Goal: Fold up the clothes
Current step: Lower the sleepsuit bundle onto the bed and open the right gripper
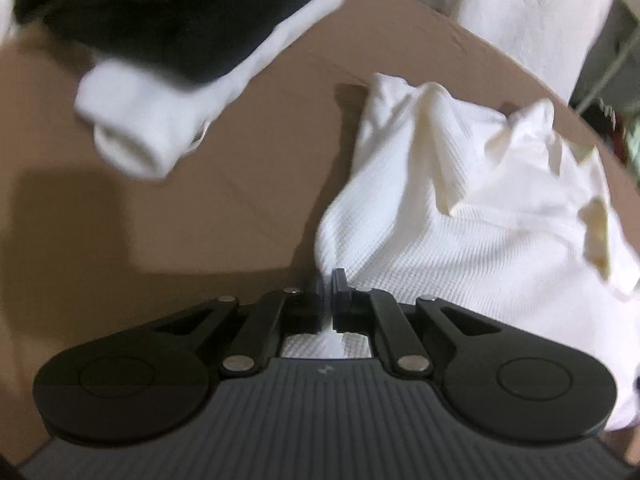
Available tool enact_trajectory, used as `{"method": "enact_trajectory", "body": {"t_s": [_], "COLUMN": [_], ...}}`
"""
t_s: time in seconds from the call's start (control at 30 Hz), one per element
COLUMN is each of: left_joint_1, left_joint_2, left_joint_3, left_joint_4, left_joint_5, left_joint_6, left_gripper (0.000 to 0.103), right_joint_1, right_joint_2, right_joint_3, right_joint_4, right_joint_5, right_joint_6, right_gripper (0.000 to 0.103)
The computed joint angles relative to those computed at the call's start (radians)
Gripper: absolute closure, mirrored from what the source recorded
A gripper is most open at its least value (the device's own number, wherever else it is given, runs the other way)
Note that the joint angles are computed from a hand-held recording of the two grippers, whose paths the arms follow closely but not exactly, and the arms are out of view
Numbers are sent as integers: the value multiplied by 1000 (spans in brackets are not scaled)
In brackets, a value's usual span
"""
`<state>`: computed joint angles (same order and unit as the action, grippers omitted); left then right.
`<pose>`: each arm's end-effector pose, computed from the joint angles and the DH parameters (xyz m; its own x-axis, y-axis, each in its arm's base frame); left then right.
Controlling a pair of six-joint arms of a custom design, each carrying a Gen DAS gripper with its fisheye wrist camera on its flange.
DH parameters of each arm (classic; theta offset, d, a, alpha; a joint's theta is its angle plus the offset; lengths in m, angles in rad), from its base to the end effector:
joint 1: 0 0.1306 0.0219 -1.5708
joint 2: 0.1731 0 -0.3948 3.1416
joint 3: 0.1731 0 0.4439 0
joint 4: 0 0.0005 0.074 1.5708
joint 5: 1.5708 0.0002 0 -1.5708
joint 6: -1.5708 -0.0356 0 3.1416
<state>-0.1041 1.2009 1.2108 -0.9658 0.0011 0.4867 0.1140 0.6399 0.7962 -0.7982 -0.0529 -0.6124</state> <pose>0.4491 -0.0475 0.4325 -0.7670 -0.3901 -0.5095 -0.2876 0.9187 -0.2706 0.2747 0.0328 0.4207 -0.5762 0.5118 -0.6372 0.2146 0.8470 0.4863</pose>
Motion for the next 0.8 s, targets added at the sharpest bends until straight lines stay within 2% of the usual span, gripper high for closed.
{"method": "enact_trajectory", "body": {"t_s": [0.03,0.1,0.17,0.2,0.3,0.33,0.4,0.5,0.53,0.63,0.77,0.8], "left_joint_1": [1,-13,-26,-40,-93,-84,-40,-37,-50,-85,-116,-118], "left_joint_2": [-21,-63,-81,-77,-36,-40,-82,-128,-137,-156,-138,-133], "left_joint_3": [-16,-37,-46,-40,-6,-9,-35,-62,-68,-79,-63,-62], "left_joint_4": [12,19,8,-15,-124,-129,-97,-46,-32,12,54,64], "left_joint_5": [-13,-77,-102,-141,-396,-406,-298,-252,-270,-303,-314,-310], "left_joint_6": [13,12,25,26,-12,-4,64,86,72,26,-22,-34], "left_gripper": [100,99,99,99,100,100,99,99,97,93,76,75], "right_joint_1": [-3,22,44,53,77,90,117,124,129,182,218,219], "right_joint_2": [-9,-25,-17,4,43,41,40,43,42,45,45,47], "right_joint_3": [-4,2,19,29,34,32,37,48,51,61,71,73], "right_joint_4": [13,28,5,-17,-48,-50,-59,-86,-96,-127,-157,-170], "right_joint_5": [2,43,73,95,155,178,228,265,286,388,472,502], "right_joint_6": [15,60,114,139,144,135,152,195,207,261,274,269], "right_gripper": [95,96,96,95,94,94,94,92,88,85,81,81]}}
